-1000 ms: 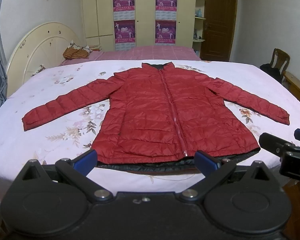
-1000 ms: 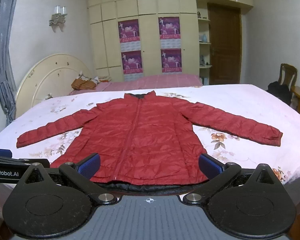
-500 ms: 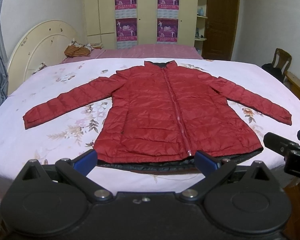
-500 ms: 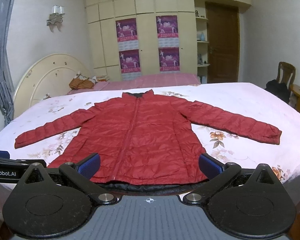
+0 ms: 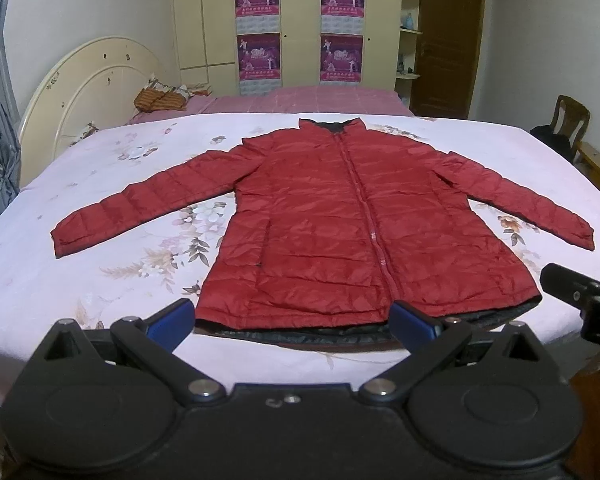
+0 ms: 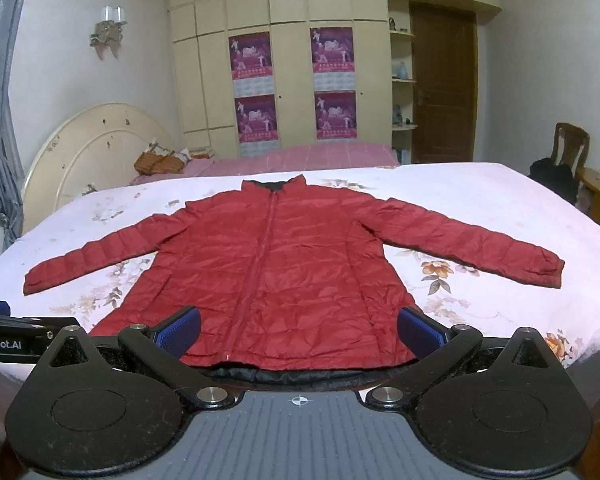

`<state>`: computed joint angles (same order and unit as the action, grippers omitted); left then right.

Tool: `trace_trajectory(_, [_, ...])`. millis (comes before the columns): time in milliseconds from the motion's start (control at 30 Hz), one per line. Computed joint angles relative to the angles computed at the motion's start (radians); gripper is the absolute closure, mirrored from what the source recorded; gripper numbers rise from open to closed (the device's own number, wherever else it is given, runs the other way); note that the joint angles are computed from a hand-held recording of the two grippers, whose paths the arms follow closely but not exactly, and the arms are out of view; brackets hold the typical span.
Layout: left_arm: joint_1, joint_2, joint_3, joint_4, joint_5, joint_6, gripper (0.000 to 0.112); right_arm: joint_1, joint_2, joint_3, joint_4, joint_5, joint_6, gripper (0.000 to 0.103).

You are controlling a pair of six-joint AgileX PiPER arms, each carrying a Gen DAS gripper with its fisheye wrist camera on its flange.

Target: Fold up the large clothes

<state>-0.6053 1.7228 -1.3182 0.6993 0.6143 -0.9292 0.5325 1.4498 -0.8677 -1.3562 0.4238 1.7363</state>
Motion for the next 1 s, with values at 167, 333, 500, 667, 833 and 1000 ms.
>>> trace_trajectory(167, [0.027,0.030,-0.036,-0.032,-0.004,0.039,0.009,-0.017,0.033,-0.028,0.008,-0.010,-0.011,0.000])
trace_trajectory(333, [0.064,0.083,-0.099,-0.075,-0.013,0.101,0.009,-0.045,0.082,-0.069,0.013,-0.021,-0.021,0.000])
trace_trajectory(500, [0.106,0.162,-0.204,-0.148,-0.016,0.198,0.009,-0.089,0.148,-0.128,0.042,-0.045,-0.060,0.000])
trace_trajectory(667, [0.152,0.271,-0.351,-0.225,-0.003,0.306,0.009,-0.132,0.243,-0.228,0.101,-0.049,-0.128,0.000])
trace_trajectory(833, [0.196,0.416,-0.562,-0.301,0.037,0.430,0.009,-0.183,0.351,-0.355,0.175,-0.058,-0.202,0.000])
trace_trajectory(1000, [0.250,0.600,-0.863,-0.446,0.116,0.630,0.009,-0.216,0.468,-0.512,0.246,-0.032,-0.264,0.000])
